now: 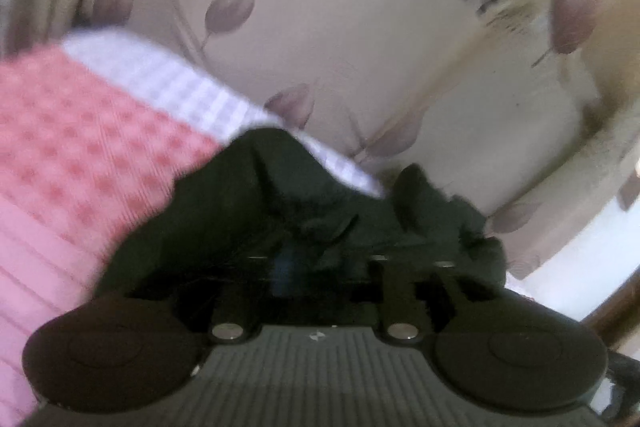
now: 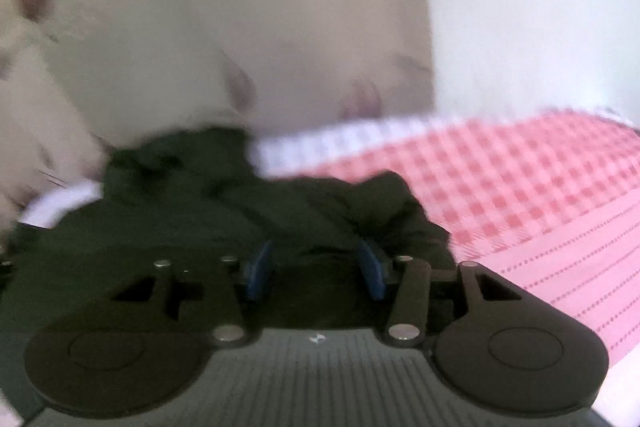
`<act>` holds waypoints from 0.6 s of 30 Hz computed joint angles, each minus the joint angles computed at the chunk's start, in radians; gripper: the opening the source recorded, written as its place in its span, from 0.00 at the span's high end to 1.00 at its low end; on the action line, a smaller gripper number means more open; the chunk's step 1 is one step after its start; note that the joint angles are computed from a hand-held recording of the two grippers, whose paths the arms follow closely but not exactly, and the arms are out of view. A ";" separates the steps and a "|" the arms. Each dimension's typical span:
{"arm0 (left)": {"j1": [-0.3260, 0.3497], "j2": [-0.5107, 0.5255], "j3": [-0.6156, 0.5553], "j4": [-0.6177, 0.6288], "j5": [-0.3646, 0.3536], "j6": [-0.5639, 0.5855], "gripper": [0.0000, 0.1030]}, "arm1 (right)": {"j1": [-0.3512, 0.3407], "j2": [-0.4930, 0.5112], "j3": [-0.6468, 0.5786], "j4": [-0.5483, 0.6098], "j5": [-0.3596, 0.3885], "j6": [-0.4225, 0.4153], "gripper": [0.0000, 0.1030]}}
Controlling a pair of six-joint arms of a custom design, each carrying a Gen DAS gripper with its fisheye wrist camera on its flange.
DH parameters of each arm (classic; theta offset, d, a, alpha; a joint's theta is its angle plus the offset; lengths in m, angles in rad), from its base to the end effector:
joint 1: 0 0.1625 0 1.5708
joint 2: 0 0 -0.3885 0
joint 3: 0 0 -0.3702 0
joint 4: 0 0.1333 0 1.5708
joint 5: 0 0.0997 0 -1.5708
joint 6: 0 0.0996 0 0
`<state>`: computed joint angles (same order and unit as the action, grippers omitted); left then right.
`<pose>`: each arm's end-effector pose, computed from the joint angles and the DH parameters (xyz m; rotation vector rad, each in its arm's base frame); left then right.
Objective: Fold large clothes
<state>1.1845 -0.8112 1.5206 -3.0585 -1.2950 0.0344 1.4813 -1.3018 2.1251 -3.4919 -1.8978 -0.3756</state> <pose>-0.1101 -0.6965 0.2048 0.4250 2.7468 -1.1878 0.0576 -0.4914 0.3113 0.0977 -2.2968 1.2743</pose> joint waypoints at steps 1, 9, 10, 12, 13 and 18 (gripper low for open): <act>0.002 -0.013 0.008 -0.006 -0.003 0.014 0.52 | 0.002 -0.012 0.044 -0.047 0.020 -0.019 0.37; 0.001 -0.028 -0.038 0.122 0.124 0.055 0.67 | 0.033 0.038 0.230 -0.313 0.028 -0.189 0.34; -0.003 -0.023 -0.040 0.134 0.163 0.057 0.76 | 0.034 0.038 0.241 -0.316 0.039 -0.193 0.34; 0.005 -0.016 -0.043 0.132 0.176 0.019 0.80 | 0.044 0.046 0.240 -0.308 0.020 -0.213 0.34; 0.011 -0.017 -0.048 0.142 0.166 -0.009 0.81 | 0.049 0.049 0.236 -0.307 0.010 -0.220 0.34; 0.056 -0.074 -0.061 0.209 -0.029 -0.017 0.42 | 0.043 -0.014 0.269 -0.298 0.074 -0.177 0.34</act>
<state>1.2402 -0.8854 1.4595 -2.8499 -1.3235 0.0170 1.5248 -1.3158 2.3939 -3.7900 -1.8241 -0.5528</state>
